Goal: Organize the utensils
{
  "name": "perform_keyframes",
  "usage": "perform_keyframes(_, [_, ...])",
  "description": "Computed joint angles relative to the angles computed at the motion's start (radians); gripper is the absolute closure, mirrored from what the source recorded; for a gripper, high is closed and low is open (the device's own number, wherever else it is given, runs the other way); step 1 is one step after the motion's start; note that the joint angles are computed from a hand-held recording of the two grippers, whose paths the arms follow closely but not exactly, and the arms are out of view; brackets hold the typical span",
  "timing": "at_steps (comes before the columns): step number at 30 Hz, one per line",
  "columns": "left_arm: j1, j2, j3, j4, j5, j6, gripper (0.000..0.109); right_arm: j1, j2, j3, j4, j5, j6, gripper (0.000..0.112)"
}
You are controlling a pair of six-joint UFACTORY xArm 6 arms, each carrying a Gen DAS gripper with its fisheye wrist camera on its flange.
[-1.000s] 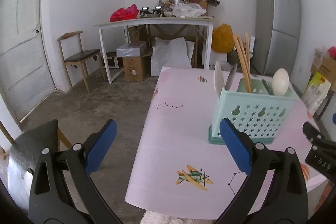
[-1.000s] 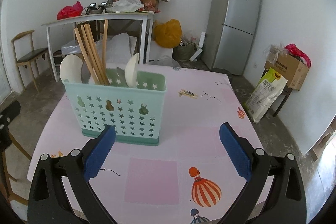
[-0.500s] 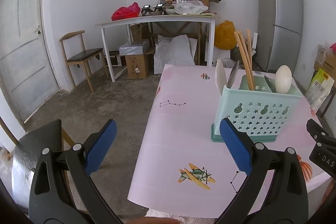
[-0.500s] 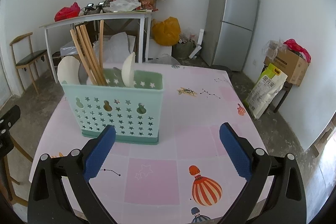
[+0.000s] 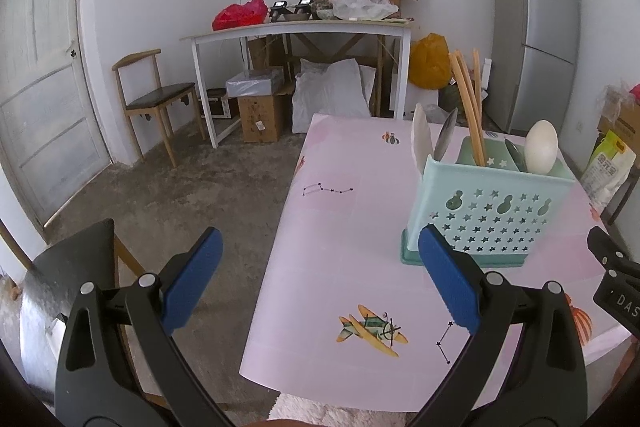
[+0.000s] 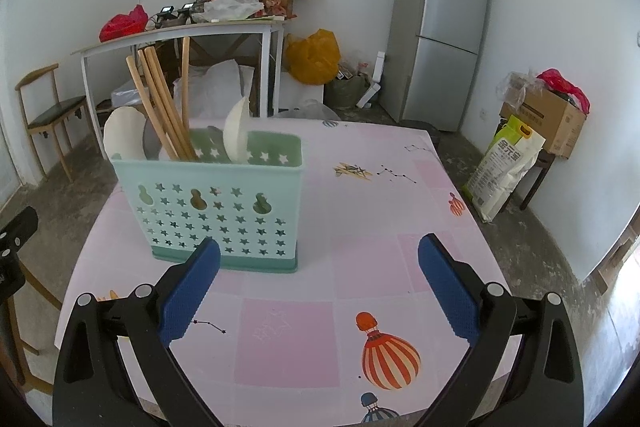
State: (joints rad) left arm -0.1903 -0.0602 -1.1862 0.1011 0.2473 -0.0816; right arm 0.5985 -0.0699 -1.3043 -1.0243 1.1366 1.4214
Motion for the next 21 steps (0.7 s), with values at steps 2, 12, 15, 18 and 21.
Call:
perform_keyframes(2, [-0.001, -0.001, 0.000, 0.002, 0.002, -0.004, 0.014, 0.000, 0.000, 0.000, 0.000, 0.000, -0.001, 0.016])
perform_keyframes(12, [-0.001, -0.002, 0.001, 0.003, 0.002, -0.004, 0.014, -0.002, -0.003, 0.004, -0.002, -0.002, -0.003, 0.016])
perform_keyframes(15, [0.000, -0.002, 0.003, 0.004, -0.003, -0.006, 0.014, -0.001, -0.002, 0.002, 0.000, -0.001, -0.004, 0.016])
perform_keyframes(18, [0.004, 0.000, 0.002, -0.005, -0.006, 0.005, 0.014, 0.000, -0.002, 0.002, -0.002, 0.000, -0.003, 0.016])
perform_keyframes(21, [0.007, 0.000, 0.000, -0.010, -0.006, 0.012, 0.014, 0.001, -0.004, 0.002, -0.003, 0.002, -0.007, 0.016])
